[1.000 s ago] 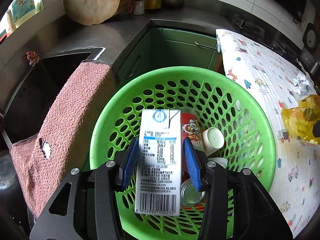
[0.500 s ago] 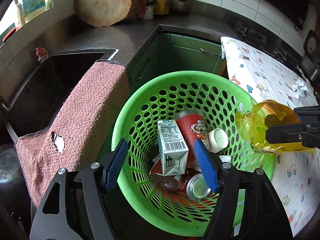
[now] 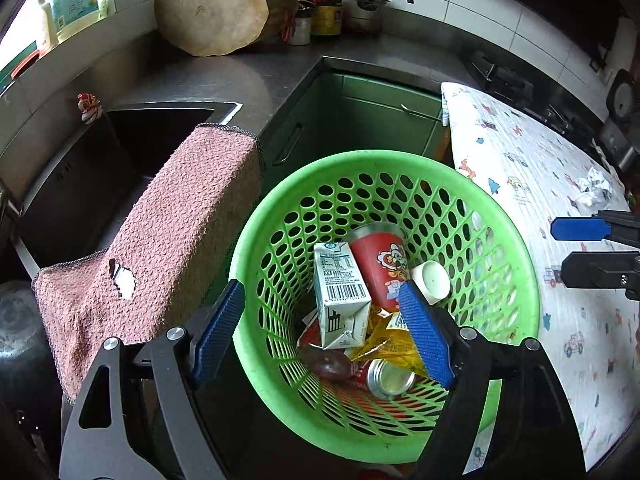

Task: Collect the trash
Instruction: 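Open the right tool to drop the yellow bag into the green basket, then move the right tool to the crumpled foil and grasp it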

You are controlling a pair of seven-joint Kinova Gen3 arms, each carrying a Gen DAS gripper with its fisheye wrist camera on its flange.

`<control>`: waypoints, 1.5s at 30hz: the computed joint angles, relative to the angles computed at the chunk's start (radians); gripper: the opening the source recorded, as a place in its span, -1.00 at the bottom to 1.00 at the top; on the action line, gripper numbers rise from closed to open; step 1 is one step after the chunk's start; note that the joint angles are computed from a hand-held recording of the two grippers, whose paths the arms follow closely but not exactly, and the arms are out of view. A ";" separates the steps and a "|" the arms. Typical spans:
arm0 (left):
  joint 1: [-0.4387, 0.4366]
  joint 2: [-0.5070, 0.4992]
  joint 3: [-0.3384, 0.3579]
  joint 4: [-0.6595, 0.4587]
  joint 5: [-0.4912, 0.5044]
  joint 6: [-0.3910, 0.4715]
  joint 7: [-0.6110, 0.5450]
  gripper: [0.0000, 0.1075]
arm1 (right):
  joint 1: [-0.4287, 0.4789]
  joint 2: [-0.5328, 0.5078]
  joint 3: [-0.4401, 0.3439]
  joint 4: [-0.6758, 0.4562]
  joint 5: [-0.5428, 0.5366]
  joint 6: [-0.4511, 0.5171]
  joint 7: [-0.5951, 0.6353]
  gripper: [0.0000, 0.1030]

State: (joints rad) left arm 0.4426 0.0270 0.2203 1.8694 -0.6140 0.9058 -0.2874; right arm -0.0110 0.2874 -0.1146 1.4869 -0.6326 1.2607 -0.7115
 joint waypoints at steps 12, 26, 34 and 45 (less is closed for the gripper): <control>0.073 0.069 0.006 -0.116 -0.032 0.046 -0.011 0.57 | 0.143 -0.015 0.071 -0.053 0.005 0.029 0.091 0.66; 0.188 0.236 -0.055 -0.360 -0.009 0.085 -0.123 0.61 | 0.355 0.139 0.110 -0.363 0.039 0.052 -0.008 0.72; 0.248 0.334 -0.103 -0.517 0.031 0.097 -0.217 0.69 | 0.390 0.292 0.087 -0.582 0.125 0.080 -0.207 0.72; 0.267 0.424 -0.148 -0.664 0.125 0.084 -0.335 0.72 | 0.348 0.466 0.051 -0.797 0.249 0.133 -0.416 0.70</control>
